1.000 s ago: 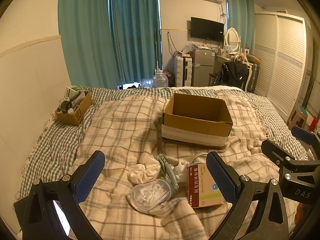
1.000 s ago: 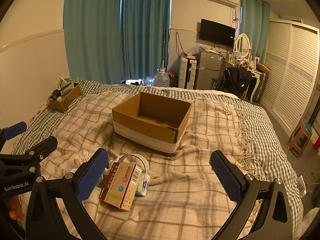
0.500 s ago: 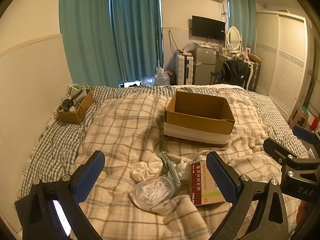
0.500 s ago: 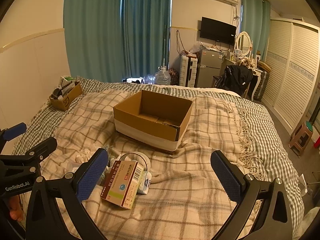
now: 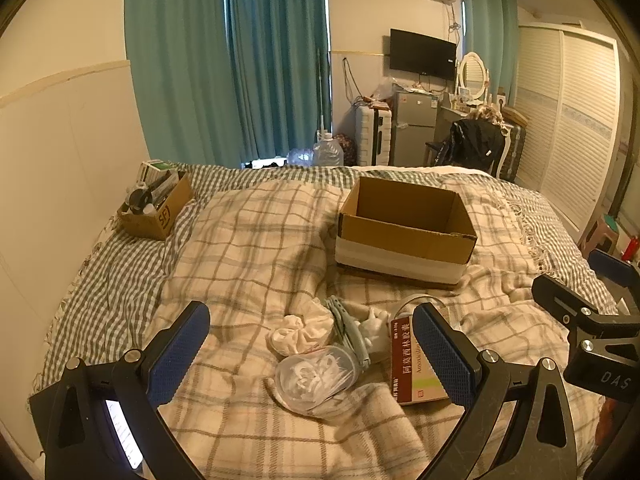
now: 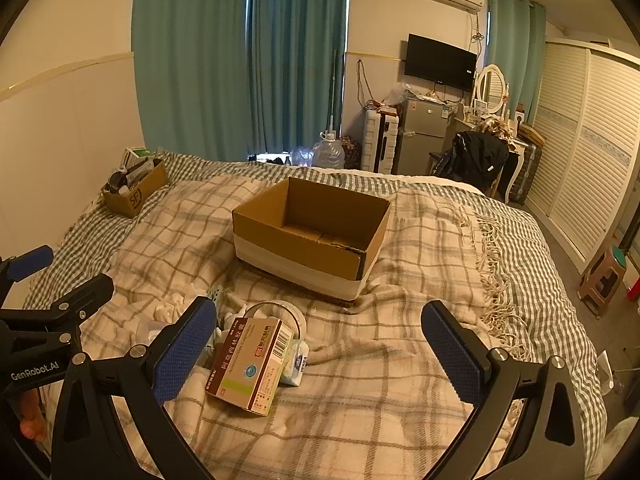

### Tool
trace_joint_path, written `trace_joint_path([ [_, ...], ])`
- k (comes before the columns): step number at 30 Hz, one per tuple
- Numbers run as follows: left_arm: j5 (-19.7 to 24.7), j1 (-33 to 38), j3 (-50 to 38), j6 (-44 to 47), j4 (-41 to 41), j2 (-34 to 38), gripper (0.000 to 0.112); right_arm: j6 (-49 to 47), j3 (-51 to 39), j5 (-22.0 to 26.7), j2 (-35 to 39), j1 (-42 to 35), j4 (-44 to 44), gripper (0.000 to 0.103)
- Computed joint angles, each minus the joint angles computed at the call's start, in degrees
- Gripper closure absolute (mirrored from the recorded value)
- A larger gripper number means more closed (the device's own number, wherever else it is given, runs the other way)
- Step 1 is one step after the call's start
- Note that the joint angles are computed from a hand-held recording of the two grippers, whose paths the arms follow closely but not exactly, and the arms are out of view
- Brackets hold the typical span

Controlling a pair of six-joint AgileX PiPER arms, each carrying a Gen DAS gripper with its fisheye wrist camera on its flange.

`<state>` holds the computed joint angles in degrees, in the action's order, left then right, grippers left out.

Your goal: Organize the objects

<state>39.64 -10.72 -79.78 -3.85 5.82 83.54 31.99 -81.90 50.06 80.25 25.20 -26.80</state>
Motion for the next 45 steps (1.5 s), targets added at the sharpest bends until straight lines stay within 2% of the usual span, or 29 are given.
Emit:
trace_joint_path([
  [9, -0.41, 2.36, 2.23, 0.47, 0.26, 1.54, 0.009, -0.96, 0.59, -0.55, 1.51, -0.32, 1.21, 0.001],
  [20, -2.22, 3.06, 4.26, 0.92, 0.98, 10.53, 0.011, -4.82, 1.01, -1.37, 7.81, -2.17, 6.17, 0.001],
  [23, -2.69, 2.71, 4.22, -0.78, 4.08, 12.52, 0.012, -6.34, 0.54, -1.15, 10.40, -2.43, 8.74, 0.001],
  [27, -2.23, 4.51, 3.57, 2.88, -0.09, 13.12, 0.012, -8.61, -2.28, 0.80, 15.13, -1.34, 11.78, 0.001],
  [30, -2.29, 4.86, 3.29, 3.86, 0.33, 13.40, 0.012, -10.84, -4.63, 1.80, 18.72, -0.50, 14.01, 0.001],
  [34, -1.05, 6.32, 0.94, 9.31, -4.27, 15.57, 0.012, -12.94, -9.55, 5.90, 25.19, -1.27, 18.14, 0.001],
  [35, -0.71, 6.48, 0.48, 10.27, -4.89, 15.99, 0.012, -13.44, -10.17, 6.80, 26.18, -1.77, 19.39, 0.005],
  [36, -0.51, 6.46, 0.14, 11.01, -5.21, 16.42, 0.012, -13.97, -10.82, 7.55, 27.13, -2.21, 20.54, 0.005],
  [39, 0.45, 6.05, -0.97, 13.35, -6.42, 18.15, 0.012, -13.71, -10.58, 7.21, 26.70, -2.74, 21.29, 0.012],
  [41, 1.74, 5.63, -2.03, 16.11, -8.11, 19.76, 0.012, -13.74, -9.38, 5.93, 25.07, -3.00, 21.64, 0.029],
  [45, 2.94, 3.94, -2.94, 17.25, -7.35, 21.81, 0.012, -18.28, -8.63, 5.72, 22.70, -4.08, 26.01, 0.053],
])
